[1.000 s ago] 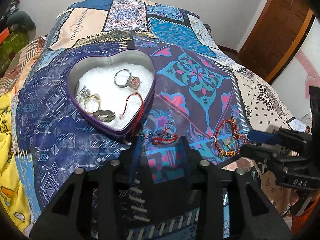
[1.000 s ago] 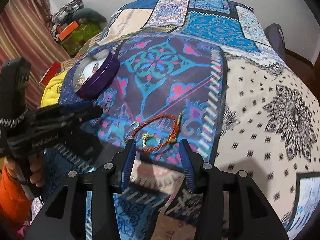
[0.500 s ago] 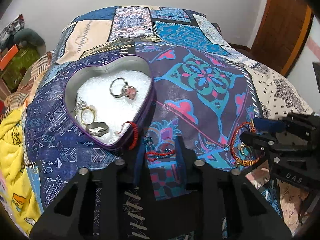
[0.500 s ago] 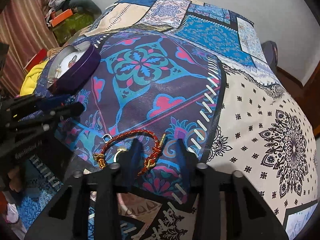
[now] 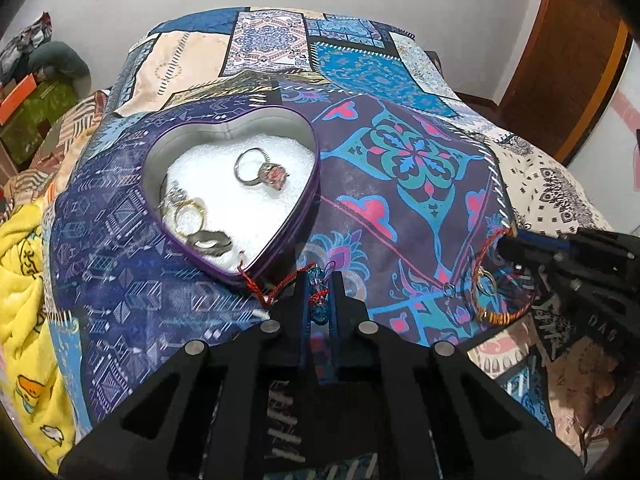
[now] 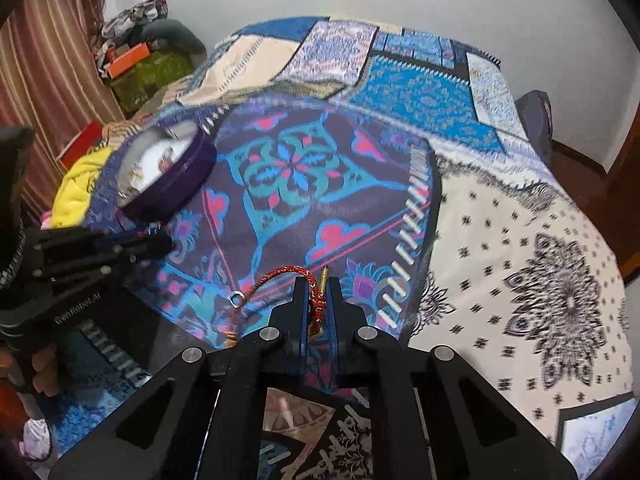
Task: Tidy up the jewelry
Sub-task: 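Carry both bracelets toward the heart tin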
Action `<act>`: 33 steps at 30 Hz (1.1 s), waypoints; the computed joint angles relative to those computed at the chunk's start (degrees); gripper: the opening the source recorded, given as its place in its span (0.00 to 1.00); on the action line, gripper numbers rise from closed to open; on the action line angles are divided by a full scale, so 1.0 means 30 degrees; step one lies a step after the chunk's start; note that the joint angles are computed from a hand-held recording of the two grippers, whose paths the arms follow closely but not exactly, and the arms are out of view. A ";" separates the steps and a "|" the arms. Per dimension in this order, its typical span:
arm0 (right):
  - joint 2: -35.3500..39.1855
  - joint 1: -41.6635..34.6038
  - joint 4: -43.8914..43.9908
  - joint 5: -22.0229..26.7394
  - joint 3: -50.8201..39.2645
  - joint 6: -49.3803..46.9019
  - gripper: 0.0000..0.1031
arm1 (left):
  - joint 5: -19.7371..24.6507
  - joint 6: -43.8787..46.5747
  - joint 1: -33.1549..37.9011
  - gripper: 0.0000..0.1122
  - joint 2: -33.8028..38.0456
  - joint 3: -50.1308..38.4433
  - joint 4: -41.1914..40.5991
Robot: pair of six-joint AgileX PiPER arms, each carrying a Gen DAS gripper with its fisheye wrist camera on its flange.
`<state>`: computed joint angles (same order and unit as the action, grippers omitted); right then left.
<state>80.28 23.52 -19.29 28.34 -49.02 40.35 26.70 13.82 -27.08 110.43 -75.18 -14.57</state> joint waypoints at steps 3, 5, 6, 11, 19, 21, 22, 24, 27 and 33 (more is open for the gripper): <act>-0.0651 0.0120 -0.0355 0.0387 -0.0250 0.0316 0.07 | -0.0039 0.0935 0.0262 0.06 -0.0791 0.0714 -0.0880; -0.0992 0.0294 -0.0933 0.0518 -0.0353 0.0917 0.07 | -0.0063 0.1799 0.0496 0.06 -0.1511 0.1259 -0.1658; -0.1158 0.0376 -0.1067 0.0626 -0.0462 0.1053 0.07 | -0.0081 0.2045 0.0572 0.06 -0.1792 0.1444 -0.1852; -0.1470 0.0899 -0.1911 0.0858 -0.0994 0.2058 0.07 | -0.0085 0.3449 0.1157 0.06 -0.3509 0.2423 -0.2913; -0.1294 0.1758 -0.2922 0.0942 -0.2148 0.3177 0.07 | 0.0294 0.5196 0.2292 0.06 -0.5260 0.2511 -0.4392; -0.1141 0.1908 -0.3065 0.0864 -0.2595 0.3289 0.07 | 0.0533 0.5642 0.2614 0.06 -0.5398 0.2229 -0.4846; -0.1051 0.1941 -0.3128 0.0808 -0.2770 0.3307 0.07 | 0.0563 0.5765 0.2730 0.06 -0.5426 0.2085 -0.4983; -0.0756 0.2080 -0.3269 0.0712 -0.3290 0.3353 0.07 | 0.0624 0.6022 0.2940 0.06 -0.5552 0.1842 -0.5247; -0.0331 0.2149 -0.3337 0.0503 -0.3937 0.3282 0.07 | 0.0822 0.6516 0.3296 0.06 -0.5555 0.1279 -0.5761; 0.0731 0.2155 -0.3124 -0.0083 -0.5127 0.2874 0.07 | 0.1636 0.7663 0.4102 0.06 -0.5005 -0.0147 -0.7160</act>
<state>82.47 29.98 -28.66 28.09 -64.40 48.97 31.61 36.81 -14.78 95.41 -75.62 -36.05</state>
